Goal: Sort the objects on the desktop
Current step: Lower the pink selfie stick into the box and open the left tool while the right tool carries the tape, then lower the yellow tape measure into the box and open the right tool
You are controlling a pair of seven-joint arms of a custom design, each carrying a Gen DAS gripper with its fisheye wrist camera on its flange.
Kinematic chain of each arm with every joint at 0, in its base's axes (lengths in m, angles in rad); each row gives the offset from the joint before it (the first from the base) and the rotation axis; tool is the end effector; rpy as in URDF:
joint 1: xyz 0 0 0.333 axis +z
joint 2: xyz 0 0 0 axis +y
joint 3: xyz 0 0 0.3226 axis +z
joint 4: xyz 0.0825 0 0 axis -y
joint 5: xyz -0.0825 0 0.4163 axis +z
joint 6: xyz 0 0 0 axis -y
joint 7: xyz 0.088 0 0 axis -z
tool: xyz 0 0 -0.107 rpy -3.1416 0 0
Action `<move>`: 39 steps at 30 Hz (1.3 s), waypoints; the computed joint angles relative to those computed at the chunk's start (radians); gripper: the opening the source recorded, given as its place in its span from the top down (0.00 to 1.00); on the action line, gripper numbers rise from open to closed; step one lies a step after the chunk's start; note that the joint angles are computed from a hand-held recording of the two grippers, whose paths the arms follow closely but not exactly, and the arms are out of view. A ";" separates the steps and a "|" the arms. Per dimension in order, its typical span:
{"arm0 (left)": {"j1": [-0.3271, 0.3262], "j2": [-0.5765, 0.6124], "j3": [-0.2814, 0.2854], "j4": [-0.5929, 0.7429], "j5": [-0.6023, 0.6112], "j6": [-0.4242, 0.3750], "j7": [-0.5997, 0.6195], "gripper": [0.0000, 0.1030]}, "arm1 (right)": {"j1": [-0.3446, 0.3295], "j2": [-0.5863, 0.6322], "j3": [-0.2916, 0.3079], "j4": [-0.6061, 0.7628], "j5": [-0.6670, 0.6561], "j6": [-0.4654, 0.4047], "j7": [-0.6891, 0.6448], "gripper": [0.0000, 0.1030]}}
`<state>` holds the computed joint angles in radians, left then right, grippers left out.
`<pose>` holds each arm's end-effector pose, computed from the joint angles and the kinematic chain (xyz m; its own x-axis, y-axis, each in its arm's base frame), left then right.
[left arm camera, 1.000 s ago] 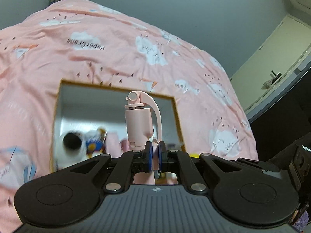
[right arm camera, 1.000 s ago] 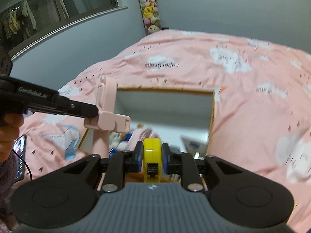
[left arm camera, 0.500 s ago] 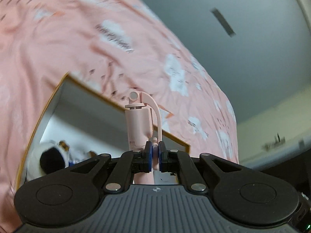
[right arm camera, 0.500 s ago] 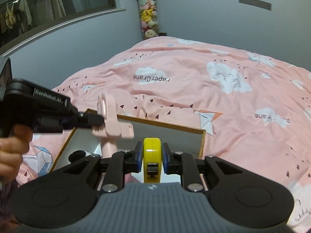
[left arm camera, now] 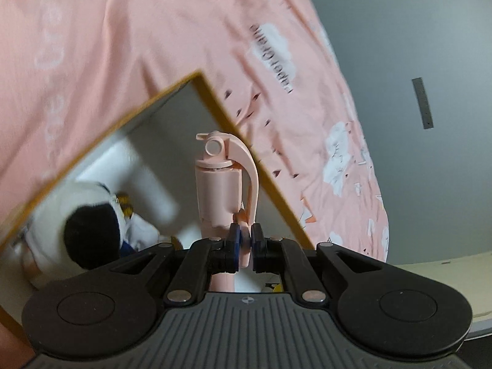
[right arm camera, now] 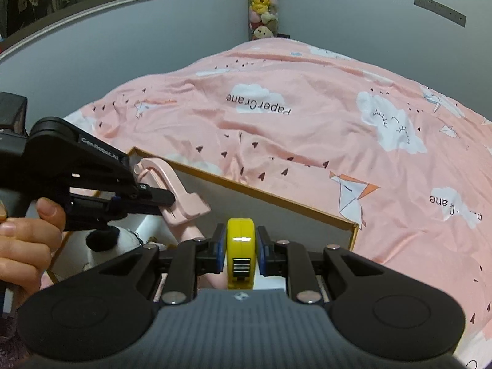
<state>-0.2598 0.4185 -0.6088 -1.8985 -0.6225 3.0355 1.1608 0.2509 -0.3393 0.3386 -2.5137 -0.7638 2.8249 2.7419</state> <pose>0.5103 -0.4723 0.3750 0.1277 -0.6571 0.7429 -0.9368 -0.3260 -0.1273 0.3859 0.3039 0.4397 0.1103 -0.9935 -0.0293 -0.7061 -0.0576 -0.7057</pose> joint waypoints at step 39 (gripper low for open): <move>-0.123 -0.144 0.186 -0.090 0.289 -0.173 0.104 0.92 | 0.158 0.242 -0.181 0.161 0.621 -0.228 -0.601 0.80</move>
<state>-0.3832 0.2749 -0.4233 -1.9883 -0.3333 2.8626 1.2649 0.4088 -0.0970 0.1577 -2.3528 -0.1428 2.5972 2.1407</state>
